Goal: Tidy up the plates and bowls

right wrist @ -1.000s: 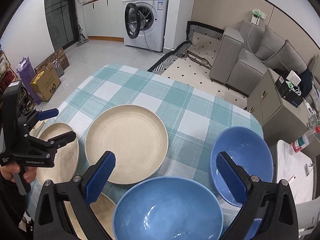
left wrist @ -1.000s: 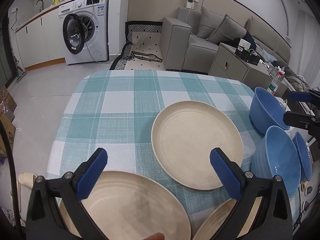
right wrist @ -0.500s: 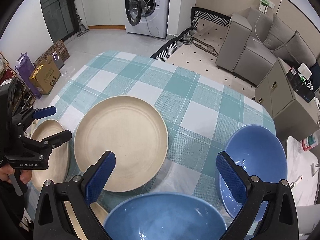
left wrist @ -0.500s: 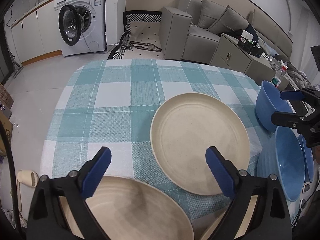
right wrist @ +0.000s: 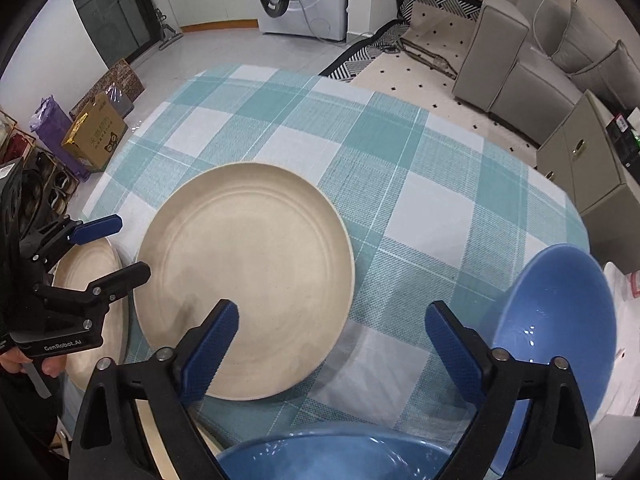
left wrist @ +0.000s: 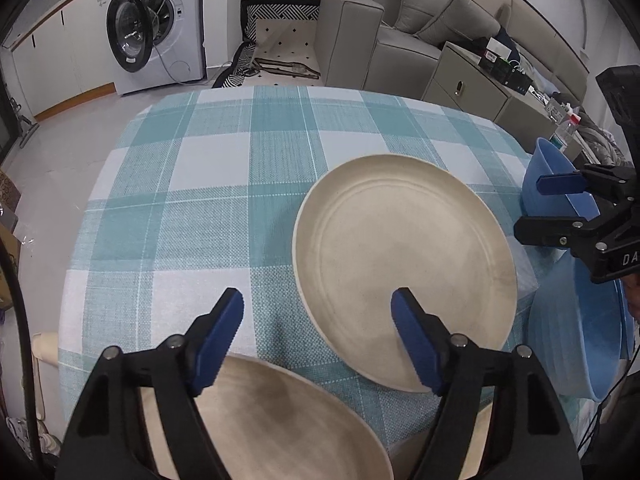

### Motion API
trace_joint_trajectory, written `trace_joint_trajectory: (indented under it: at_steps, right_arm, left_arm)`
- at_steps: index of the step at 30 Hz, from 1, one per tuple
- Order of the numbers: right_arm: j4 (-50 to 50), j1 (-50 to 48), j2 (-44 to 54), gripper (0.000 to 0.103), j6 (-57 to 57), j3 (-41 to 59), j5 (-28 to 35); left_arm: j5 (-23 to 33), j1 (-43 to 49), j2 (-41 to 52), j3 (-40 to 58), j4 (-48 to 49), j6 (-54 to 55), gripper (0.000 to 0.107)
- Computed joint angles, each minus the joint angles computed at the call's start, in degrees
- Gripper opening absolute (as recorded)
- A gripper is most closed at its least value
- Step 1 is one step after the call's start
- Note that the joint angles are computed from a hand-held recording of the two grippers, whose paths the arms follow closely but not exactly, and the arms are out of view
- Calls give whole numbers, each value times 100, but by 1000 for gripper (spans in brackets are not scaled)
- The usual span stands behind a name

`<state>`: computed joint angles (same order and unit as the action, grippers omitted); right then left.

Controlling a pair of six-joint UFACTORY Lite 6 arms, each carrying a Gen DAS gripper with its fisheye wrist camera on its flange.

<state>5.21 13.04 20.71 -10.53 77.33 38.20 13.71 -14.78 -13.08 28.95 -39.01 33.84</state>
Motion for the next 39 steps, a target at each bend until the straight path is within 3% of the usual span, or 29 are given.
trace_joint_trajectory:
  at_steps: [3,9,16,23,29,32,39]
  right_arm:
    - [74,-35,314,86,-71,212,90]
    - [328,-74,702,80,-387,478,241]
    - [222,-8,1008,65,-369,674,344]
    - [179,108,1166,63,-375,686,354]
    - [-85,264,1174,49,-184,568,248]
    - [-160,257,1123,40,-71,484,186]
    - [-380,249,894,28,89,175,-43]
  left_arm:
    - [-21,-24,155,54,-38,38,70]
    - [-31,-81,466,148,-193,195,58]
    - [-137,-209,679,155,-335,295,56]
    - [-277,-372,791,156,268,-301,48]
    - [-404,-573,803,137,693,-724,34]
    - [-519,-645,766,87,1144,-1212,32]
    - [-577,-581,744,51,798,-890,27]
